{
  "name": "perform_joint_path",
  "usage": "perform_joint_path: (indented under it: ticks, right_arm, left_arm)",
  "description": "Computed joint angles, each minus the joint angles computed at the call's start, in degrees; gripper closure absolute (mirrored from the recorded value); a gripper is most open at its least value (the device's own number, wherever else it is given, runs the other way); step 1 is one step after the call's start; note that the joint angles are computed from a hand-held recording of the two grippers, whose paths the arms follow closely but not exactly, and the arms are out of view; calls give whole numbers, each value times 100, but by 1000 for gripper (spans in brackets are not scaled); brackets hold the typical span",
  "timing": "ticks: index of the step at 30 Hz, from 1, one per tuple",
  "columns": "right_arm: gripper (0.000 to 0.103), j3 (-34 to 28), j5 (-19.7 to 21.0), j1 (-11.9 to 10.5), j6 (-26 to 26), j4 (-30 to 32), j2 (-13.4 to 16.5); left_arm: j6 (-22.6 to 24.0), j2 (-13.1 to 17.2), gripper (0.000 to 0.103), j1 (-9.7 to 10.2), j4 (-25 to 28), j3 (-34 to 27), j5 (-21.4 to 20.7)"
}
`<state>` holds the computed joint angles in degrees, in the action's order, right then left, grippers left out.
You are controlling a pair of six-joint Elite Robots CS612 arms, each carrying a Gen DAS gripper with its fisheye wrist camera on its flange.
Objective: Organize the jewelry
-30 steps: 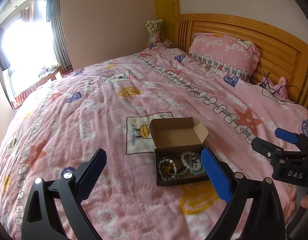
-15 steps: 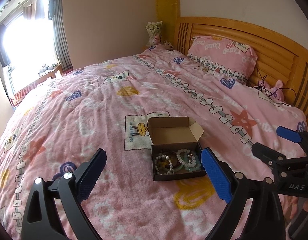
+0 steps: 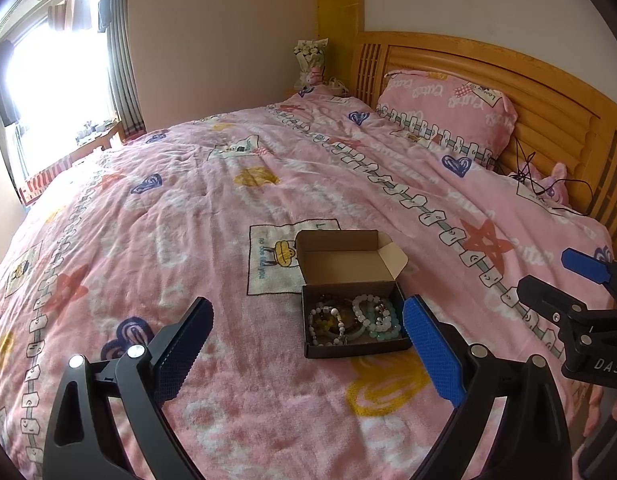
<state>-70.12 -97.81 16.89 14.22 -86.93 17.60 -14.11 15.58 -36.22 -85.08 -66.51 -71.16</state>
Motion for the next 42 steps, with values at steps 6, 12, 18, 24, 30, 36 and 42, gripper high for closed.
perform_joint_path:
  ticks: [6, 12, 18, 24, 30, 36, 42]
  right_arm:
    - [7, -29, -87, -1, 49, -29, 7]
    - [7, -34, -136, 1, 43, -21, 7]
    - [7, -10, -174, 5, 30, -14, -5]
    - [7, -1, -178, 3, 19, -21, -10]
    - [7, 1, -187, 4, 12, -31, -9]
    - [7, 11, -181, 6, -15, -7, -16]
    - [7, -10, -216, -7, -37, 12, -10]
  left_arm:
    - [-8, 6, 9, -1, 11, -13, -7]
    - [-5, 0, 9, -21, 39, -3, 67]
    - [18, -33, 9, -51, 75, 51, 135]
    - [40, -51, 9, -71, 119, 85, 198]
    - [29, -69, 9, -54, 142, 119, 86]
    - [138, -75, 9, -88, 142, 147, 195]
    - [143, -79, 9, -91, 117, 152, 126]
